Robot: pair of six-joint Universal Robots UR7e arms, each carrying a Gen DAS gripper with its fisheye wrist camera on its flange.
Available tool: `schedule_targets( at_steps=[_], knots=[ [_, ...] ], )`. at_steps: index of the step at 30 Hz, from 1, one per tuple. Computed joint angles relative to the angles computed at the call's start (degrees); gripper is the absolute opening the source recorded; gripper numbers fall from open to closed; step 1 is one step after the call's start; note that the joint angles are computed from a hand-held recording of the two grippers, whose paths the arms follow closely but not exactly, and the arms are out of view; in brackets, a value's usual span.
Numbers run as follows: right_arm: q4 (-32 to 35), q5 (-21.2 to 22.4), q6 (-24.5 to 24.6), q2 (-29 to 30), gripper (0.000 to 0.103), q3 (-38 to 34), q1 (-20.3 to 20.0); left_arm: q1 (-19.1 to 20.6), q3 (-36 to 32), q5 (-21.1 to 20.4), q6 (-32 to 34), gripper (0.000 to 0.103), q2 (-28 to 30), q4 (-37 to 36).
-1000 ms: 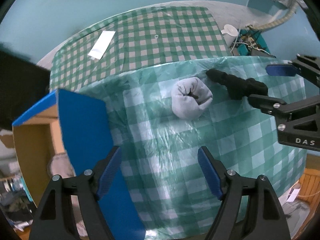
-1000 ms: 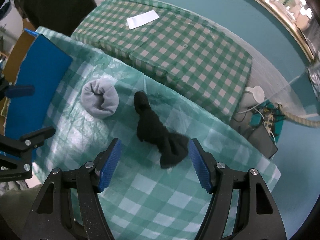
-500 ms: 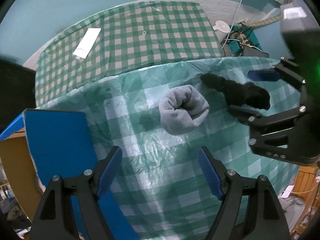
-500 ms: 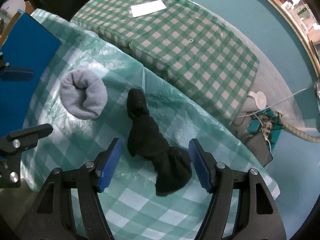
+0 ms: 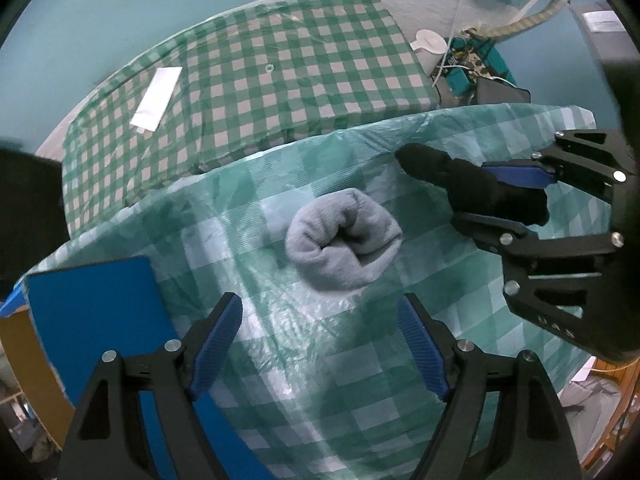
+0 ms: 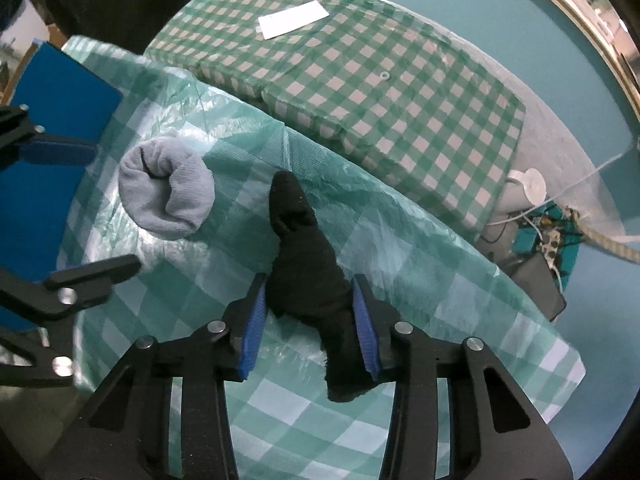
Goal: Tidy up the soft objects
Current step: 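Grasp the black sock with the right tool while the left tool grasps the grey sock, then lift and carry the grey sock and black sock over the box with both tools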
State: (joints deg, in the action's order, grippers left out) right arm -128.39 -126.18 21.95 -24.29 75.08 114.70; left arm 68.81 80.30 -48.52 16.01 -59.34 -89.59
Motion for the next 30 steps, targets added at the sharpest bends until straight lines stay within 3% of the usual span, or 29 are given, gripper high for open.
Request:
schedule_targets(
  at_steps=[15,17,22,27,30],
  knots=[
    [-4.44,1.49,8.13,-3.84,0.041,6.61,0.65,-0.11,-0.06,-0.32,0.44,0.080,3.04,-1.39],
    [-4.45,1.49,9.10,-4.08,0.041,6.95,0.69,-0.23,0.56,-0.60,1.49,0.076,2.73,-2.58],
    [-4.62,1.90,10.04,-4.46,0.041,7.53,0.76,-0.29,1.13,0.22,2.08,0.046,2.62,-2.39],
    [-5.55,2.01,10.24,-4.39,0.041,7.96,1.07,-0.26,1.66,0.00,3.53,0.031,1.90,-3.72],
    [-6.03,2.07,10.78,-4.37,0.041,8.05,1.46,-0.20,2.11,0.58,3.39,0.030,1.10,-4.39]
  ],
)
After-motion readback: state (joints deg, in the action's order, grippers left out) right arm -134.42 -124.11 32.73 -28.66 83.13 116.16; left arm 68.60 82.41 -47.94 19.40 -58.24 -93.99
